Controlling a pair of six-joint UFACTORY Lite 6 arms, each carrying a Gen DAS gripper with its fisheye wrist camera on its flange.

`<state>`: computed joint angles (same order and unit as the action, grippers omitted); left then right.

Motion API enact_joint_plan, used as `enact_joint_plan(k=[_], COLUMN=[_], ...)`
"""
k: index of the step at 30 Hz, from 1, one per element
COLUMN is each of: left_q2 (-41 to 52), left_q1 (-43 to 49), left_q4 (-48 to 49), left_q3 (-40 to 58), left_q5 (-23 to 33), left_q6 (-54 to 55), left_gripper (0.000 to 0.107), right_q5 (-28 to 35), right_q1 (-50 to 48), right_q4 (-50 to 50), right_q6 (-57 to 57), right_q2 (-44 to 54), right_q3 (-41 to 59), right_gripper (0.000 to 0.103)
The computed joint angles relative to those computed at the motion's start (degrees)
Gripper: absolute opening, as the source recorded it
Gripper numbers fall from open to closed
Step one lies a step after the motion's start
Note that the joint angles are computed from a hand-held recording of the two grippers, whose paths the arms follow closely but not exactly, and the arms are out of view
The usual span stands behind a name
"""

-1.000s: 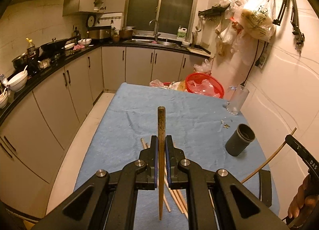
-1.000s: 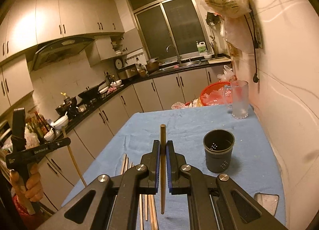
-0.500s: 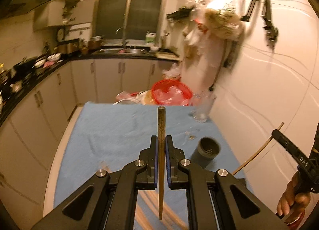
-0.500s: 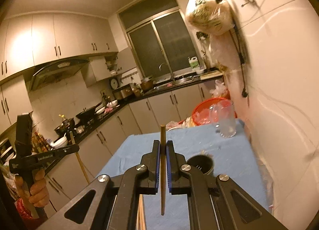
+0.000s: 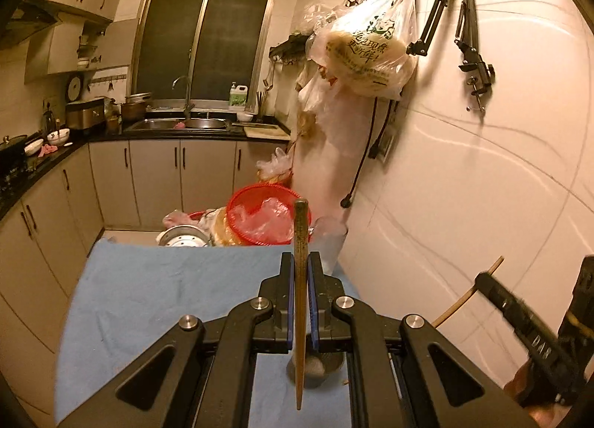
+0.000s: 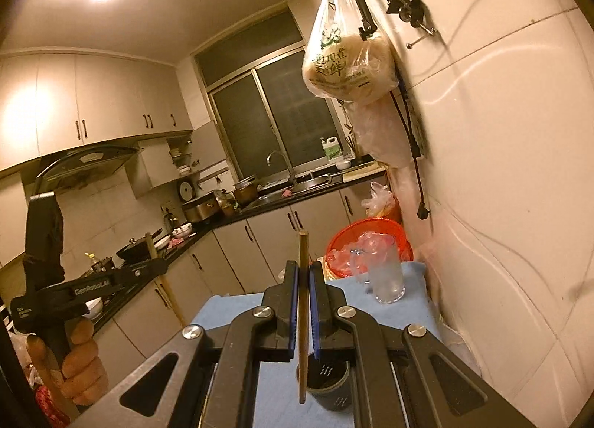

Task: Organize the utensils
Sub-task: 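Lift the held chopsticks upright and carry both tools over the black cup, then lower the chopsticks into the black cup and open both tools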

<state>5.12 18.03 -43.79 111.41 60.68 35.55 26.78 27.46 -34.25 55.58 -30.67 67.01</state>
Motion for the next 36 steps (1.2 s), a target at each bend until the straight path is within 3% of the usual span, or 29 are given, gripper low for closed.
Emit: enact_joint_plan(k=[8,16,27,32,36], left_q2=[7.88,13.33,14.12,14.28,14.56], left_q1=[-11.64,-15.58,-16.92,-17.30,-16.94], left_q4=[7.39,9.46,11.21,12.32,12.27], left_q3=[1.94,-3.10,-8.78,-9.53,-8.92], left_q5=[-11.96,-18.05,-20.71,-20.42,-19.30], left_q6=[-9.17,-10.91,-10.20,-10.75,-10.72], left_gripper=[0.007,0.007,0.007,0.007,0.008], right_q5=[-8.07,-11.61,-12.88,-11.96,-10.93], right_q1=[-9.88,-15.00,-17.87,-18.10,-17.63], right_q4=[15.46,35.22,58.67,63.70,61.53], right_q6=[-14.88,-34.67,-57.07,-61.26,-59.17], right_q2=[8.17,15.27,19.72,21.24,20.80], right_q3=[1.51,0.90,-2.99,-2.50,-2.64], right_gripper=[0.006,0.006,0.006,0.009,0.009])
